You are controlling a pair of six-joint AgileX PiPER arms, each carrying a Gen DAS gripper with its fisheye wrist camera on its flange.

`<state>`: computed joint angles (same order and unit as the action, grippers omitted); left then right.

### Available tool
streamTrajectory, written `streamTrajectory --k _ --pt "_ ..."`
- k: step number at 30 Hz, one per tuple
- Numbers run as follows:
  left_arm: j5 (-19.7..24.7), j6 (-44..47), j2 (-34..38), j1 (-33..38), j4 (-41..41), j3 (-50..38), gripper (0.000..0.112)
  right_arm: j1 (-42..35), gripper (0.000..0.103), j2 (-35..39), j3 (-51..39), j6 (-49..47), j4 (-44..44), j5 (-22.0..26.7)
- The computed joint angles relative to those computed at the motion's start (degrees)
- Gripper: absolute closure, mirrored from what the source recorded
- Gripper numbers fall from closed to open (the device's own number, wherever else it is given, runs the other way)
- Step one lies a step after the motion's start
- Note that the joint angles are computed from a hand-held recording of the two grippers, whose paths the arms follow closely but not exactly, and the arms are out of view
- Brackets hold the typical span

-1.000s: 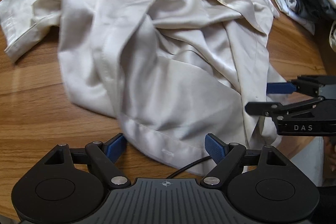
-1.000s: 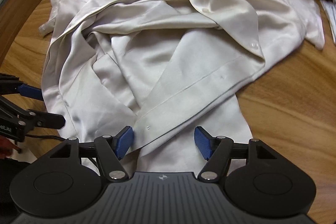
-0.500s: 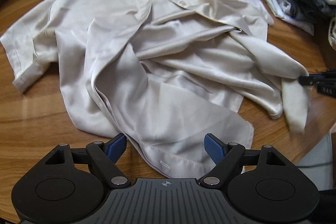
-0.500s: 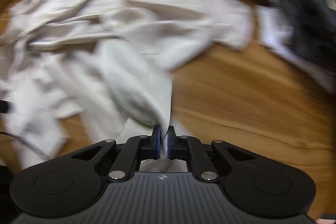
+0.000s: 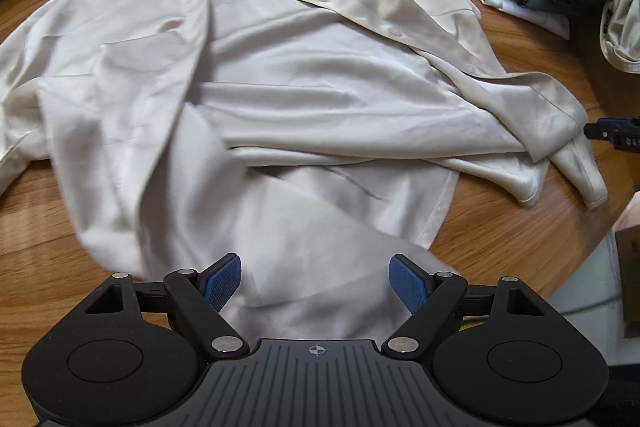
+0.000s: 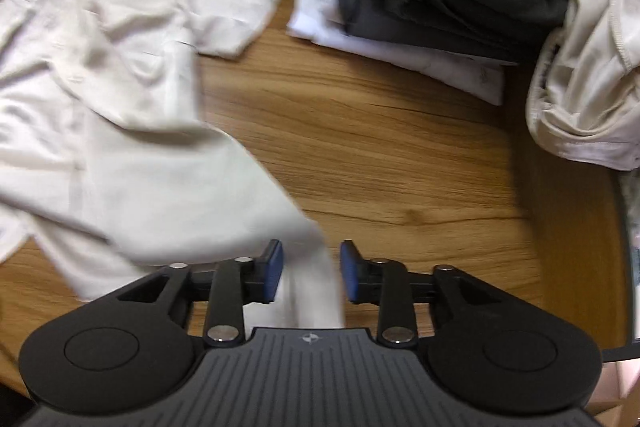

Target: Fold clothes

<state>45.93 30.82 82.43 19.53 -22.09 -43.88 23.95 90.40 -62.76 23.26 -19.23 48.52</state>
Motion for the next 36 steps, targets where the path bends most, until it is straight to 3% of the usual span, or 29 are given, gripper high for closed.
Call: streamTrajectory --k 3,7,11,16,18,20,21,22,24,29,32,36 --pt "-2.35 -5.02 0.95 -3.58 2.06 0.32 0.028 0.32 0.064 -0.9 0.57 -6.97 8.76 -1.84" --pt "-7.34 -15.09 1.48 -8.94 8.06 1.94 0.028 2.55 0.053 0.91 0.91 -15.59 17.79 -3.81" --pt "-10.57 -23.89 2.04 -13.24 14.5 3.25 0.028 6.12 0.04 4.51 -0.23 -19.97 19.72 -4.7" --pt "-12.58 -30.96 1.45 -16.34 20.08 4.71 0.027 8.89 0.04 8.13 -2.53 -22.97 20.27 -4.45" --pt "-13.28 -33.77 0.63 -16.79 22.63 5.52 0.035 9.2 0.047 8.86 -2.73 -23.45 20.37 -4.69" --pt "-13.36 -33.97 -0.76 -15.15 22.45 6.1 0.051 8.97 0.072 8.78 -2.58 -23.56 20.32 -5.21" --pt "-13.24 -32.85 -1.39 -13.71 21.27 6.25 0.068 8.78 0.081 8.54 -2.45 -23.42 20.31 -5.19" --pt "-12.42 -30.17 -1.8 -11.52 18.85 6.04 0.089 8.41 0.097 8.53 -2.46 -23.38 20.56 -5.01" --pt "-10.48 -25.23 -2.52 -7.12 14.51 5.42 0.107 8.09 0.1 7.77 -2.15 -23.23 20.67 -4.66" --pt "-2.13 -11.3 -7.09 5.52 8.52 2.03 0.107 7.92 0.102 3.92 -2.76 -25.14 21.22 1.26" --pt "7.55 0.98 -8.28 15.95 4.19 -2.58 0.107 6.37 0.102 0.98 -4.09 -28.64 26.12 6.95" --pt "17.7 13.87 -9.78 25.81 5.06 -7.54 0.109 7.68 0.102 -1.66 -6.7 -30.78 31.51 15.33"
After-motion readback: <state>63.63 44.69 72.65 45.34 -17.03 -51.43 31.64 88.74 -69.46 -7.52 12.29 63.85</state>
